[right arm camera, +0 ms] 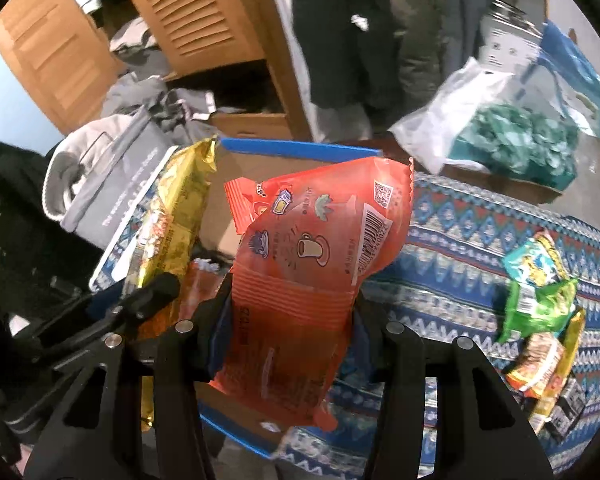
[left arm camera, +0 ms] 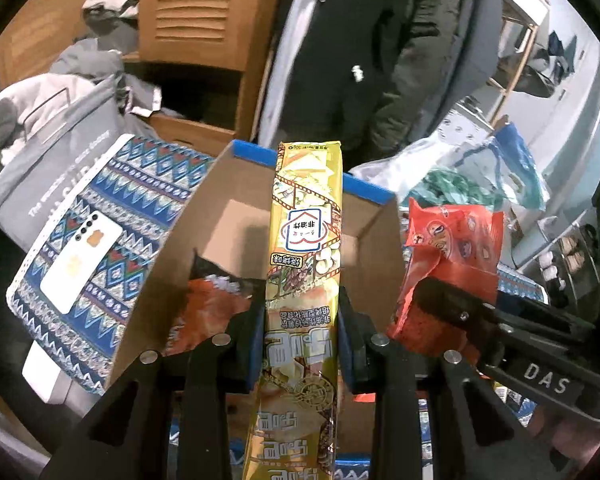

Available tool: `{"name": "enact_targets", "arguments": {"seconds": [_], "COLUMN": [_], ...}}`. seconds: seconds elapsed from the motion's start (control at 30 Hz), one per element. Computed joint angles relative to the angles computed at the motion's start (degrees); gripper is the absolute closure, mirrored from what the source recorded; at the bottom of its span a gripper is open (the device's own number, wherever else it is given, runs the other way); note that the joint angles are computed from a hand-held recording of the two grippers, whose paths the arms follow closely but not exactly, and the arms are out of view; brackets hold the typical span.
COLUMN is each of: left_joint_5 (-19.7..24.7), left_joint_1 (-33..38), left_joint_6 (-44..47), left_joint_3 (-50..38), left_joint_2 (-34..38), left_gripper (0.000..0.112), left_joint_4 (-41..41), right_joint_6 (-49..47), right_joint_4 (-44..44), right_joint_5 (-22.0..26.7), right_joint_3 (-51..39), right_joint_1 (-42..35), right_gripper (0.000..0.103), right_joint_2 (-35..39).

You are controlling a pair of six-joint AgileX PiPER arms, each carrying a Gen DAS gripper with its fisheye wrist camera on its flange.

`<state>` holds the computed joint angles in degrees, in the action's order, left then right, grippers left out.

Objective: Organize snacks
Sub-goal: 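Carry the yellow bar and red bag over the box and release them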

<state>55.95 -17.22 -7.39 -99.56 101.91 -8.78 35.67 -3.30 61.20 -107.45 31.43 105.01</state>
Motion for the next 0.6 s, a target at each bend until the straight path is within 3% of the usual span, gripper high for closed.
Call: {"name": "enact_targets", "arguments": {"seconds": [0.33,0.47,0.6], "left_joint_5": [0.3,-0.2,-0.5], "left_joint_1": [3.0,3.1,2.9], "left_joint_6": [-0.6,-1.9,-2.7], "left_joint_3": [1.3,1.8,1.6], "left_joint_2": [1.3,1.3,1.1], "left_gripper": [0.08,0.079,0.066], "left_joint_4": [0.7,1.6,2.9], "right_joint_6": [-1.2,-1.6,-0.1], "right_joint_4": [2.4,3.6,2.7], "right_joint_5": [3.8,4.4,4.6], "right_joint_3": [-9.3,-10.0,-9.3], "right_joint_1": [2.3,1.9,1.7], "right_gripper": [0.053,0.048,0.044], "right_joint_2": [8.1,9.4,9.0]}}
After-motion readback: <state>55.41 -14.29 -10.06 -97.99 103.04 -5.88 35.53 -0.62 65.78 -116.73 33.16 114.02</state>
